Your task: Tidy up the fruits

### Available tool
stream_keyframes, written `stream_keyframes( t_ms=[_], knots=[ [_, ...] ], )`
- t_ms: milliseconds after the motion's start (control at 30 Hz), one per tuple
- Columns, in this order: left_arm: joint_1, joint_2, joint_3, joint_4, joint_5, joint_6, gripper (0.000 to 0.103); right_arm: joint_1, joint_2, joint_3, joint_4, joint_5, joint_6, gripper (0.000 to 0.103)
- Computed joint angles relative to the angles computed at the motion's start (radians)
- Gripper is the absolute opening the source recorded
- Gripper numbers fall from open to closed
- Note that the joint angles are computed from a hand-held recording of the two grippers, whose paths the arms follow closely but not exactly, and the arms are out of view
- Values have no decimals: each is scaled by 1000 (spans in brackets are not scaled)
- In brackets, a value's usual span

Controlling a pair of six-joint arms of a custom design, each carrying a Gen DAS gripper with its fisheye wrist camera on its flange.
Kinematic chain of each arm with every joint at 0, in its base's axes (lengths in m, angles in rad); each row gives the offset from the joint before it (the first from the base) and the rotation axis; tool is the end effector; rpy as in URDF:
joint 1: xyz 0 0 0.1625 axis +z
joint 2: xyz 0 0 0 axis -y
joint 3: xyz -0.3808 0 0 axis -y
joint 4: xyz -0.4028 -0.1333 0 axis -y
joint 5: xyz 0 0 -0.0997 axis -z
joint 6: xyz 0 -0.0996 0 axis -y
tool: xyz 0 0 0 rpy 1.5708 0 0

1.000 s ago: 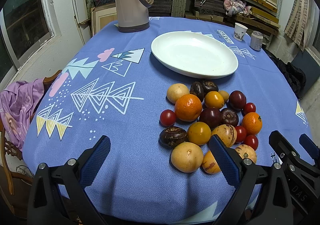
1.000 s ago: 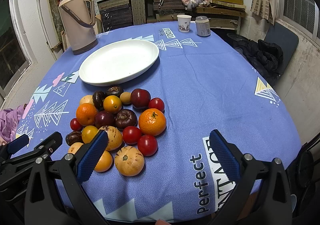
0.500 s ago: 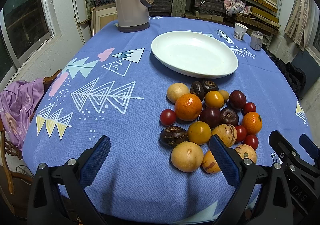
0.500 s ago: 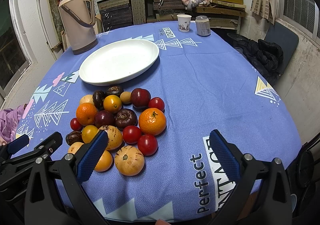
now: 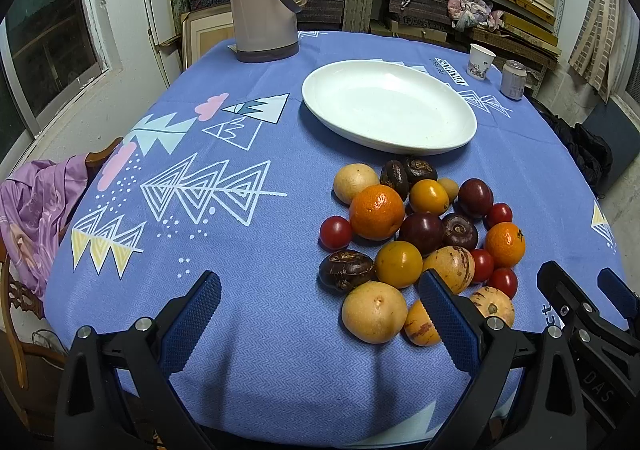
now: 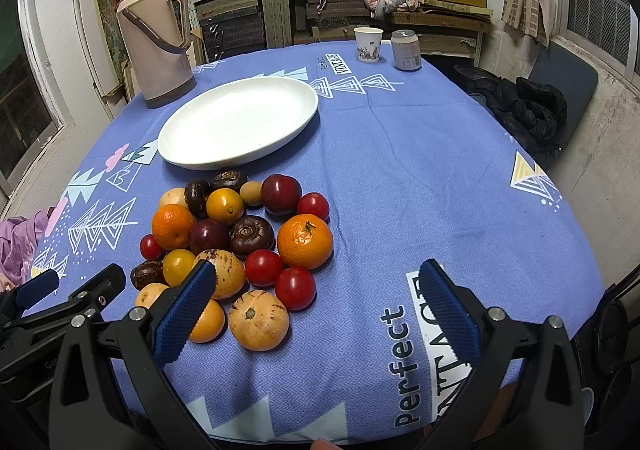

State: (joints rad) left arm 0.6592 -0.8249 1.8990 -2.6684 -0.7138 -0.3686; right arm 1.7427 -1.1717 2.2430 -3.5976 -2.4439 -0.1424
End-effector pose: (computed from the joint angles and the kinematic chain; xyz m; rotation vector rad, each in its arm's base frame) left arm -0.3083 -0.5027 0.0252 0.6266 2.2987 -0.6725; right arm 0.1332 -0.4343 0.2043 -0.1695 -2.1180 1.0835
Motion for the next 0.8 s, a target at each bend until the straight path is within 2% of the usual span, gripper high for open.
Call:
stream_keyframes(
  t_ms=[200, 333, 367, 433, 600, 800],
  knots=[
    [2, 1, 7, -7, -1, 2, 100, -4, 8, 6, -15, 3, -9, 99],
    [9, 7, 18, -56, -20, 72, 100, -16, 12, 10, -69, 21, -113, 99],
    [12, 8, 17, -73, -26, 103, 100, -31, -15, 26, -66, 64, -139, 99],
    [24, 7, 15, -100, -50, 165, 100, -50, -45, 39, -38, 103, -164, 99],
    [56, 8, -7, -88, -105, 197, 100, -94, -55, 58, -81, 130, -287, 99],
    [83, 19, -10, -116, -123, 287, 100, -134, -66, 61, -19, 206, -376, 99]
  ],
)
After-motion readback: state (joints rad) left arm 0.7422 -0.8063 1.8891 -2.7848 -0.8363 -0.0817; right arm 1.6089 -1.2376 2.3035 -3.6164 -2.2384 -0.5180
